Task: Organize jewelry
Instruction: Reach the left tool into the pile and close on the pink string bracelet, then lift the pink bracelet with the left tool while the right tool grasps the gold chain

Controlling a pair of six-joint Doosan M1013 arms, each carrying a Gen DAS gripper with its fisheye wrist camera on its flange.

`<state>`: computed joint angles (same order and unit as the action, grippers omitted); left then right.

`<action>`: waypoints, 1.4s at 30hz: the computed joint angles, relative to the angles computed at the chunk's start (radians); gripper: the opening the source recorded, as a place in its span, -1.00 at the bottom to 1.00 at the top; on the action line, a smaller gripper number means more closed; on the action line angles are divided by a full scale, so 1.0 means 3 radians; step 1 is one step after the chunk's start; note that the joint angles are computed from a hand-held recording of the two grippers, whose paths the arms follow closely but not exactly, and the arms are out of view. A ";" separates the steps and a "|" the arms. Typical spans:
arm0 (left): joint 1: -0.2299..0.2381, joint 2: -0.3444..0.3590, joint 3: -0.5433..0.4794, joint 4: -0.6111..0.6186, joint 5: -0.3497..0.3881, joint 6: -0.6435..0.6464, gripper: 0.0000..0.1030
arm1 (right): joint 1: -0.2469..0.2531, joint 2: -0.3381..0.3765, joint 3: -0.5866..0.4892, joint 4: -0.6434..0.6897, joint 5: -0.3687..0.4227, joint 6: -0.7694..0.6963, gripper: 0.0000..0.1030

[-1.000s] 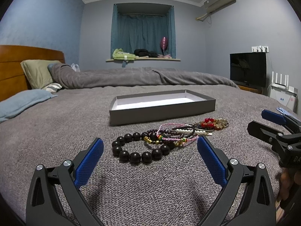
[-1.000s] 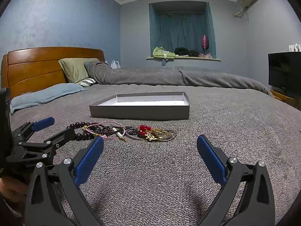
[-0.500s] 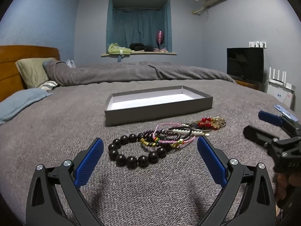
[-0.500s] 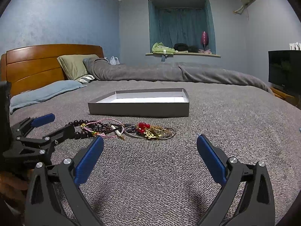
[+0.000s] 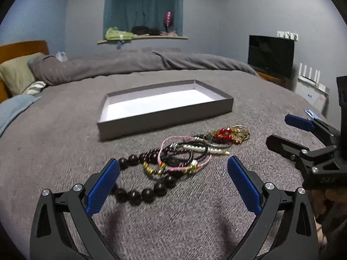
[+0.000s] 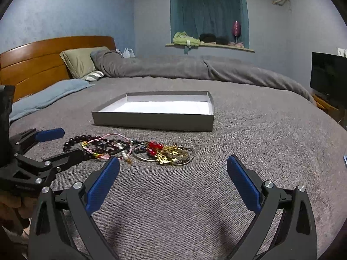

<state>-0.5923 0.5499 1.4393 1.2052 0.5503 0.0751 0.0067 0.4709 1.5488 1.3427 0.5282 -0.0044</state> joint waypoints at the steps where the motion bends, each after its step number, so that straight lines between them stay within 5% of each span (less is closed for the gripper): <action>1: 0.0009 0.0011 -0.0028 -0.0071 -0.0013 0.0084 0.92 | -0.0001 0.0013 -0.0027 -0.0060 0.0008 0.0071 0.90; 8: 0.0097 0.0096 -0.0258 -0.0680 -0.0084 0.0888 0.85 | -0.0003 0.0057 -0.0131 -0.0309 0.0067 0.0316 0.90; 13: 0.0195 0.0185 -0.0485 -0.1475 -0.0069 0.1701 0.37 | 0.0010 0.0071 -0.0176 -0.0418 0.0085 0.0375 0.90; 21: 0.0295 0.0322 -0.0750 -0.2256 0.0159 0.2510 0.13 | 0.0017 0.0118 -0.0282 -0.0694 0.0171 0.0625 0.62; 29: 0.0311 0.0328 -0.0724 -0.2291 0.0103 0.2549 -0.89 | 0.0042 0.0249 -0.0521 -0.1209 0.0421 0.1119 0.41; 42: 0.0292 0.0117 -0.0483 -0.1895 -0.0272 0.2138 -0.95 | 0.0129 0.0439 -0.0829 -0.1818 0.0664 0.1591 -0.22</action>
